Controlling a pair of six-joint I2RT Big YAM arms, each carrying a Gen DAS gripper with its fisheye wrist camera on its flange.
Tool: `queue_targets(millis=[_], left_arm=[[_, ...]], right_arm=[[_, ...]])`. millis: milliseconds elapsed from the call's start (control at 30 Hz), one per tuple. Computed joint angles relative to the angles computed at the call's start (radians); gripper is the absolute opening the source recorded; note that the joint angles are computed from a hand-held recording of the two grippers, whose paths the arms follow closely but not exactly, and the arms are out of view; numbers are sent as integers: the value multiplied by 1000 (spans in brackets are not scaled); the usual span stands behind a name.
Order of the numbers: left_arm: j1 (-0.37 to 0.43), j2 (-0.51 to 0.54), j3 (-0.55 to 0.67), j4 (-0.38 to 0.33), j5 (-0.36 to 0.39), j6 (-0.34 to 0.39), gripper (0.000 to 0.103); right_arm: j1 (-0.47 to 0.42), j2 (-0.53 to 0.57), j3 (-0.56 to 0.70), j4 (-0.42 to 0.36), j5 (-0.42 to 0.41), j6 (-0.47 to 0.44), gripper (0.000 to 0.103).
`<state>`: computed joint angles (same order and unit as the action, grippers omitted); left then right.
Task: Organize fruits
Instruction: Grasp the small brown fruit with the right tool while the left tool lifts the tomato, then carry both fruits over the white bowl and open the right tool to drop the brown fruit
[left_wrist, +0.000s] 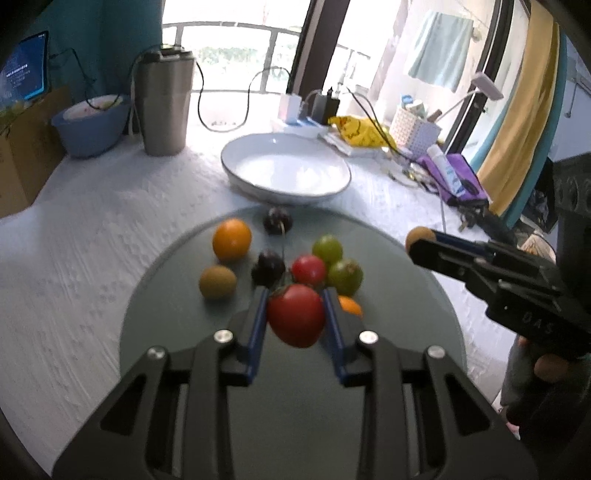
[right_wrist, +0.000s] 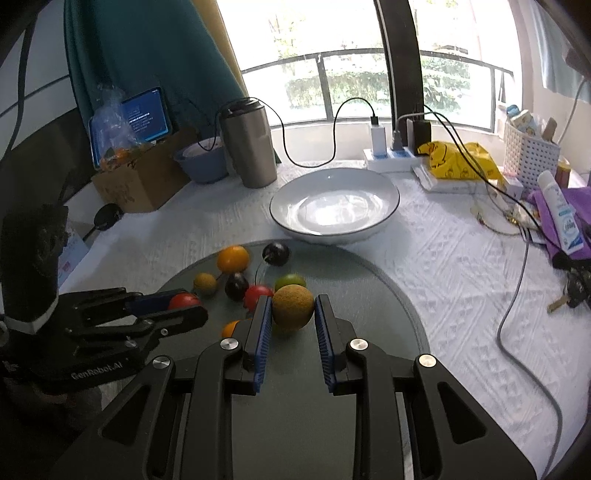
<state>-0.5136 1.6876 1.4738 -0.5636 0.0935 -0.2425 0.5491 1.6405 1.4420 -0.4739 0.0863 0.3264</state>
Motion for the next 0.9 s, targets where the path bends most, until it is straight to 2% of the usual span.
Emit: queue_targets(millis=[333,900], left_arm=[[28,56,106,10,3,24,31],[53,267,409,-55,26,73,31]], right_arm=[[-33,44,82,-22,7,-52,26],[-114,214,310,-65,-48,-114,26]])
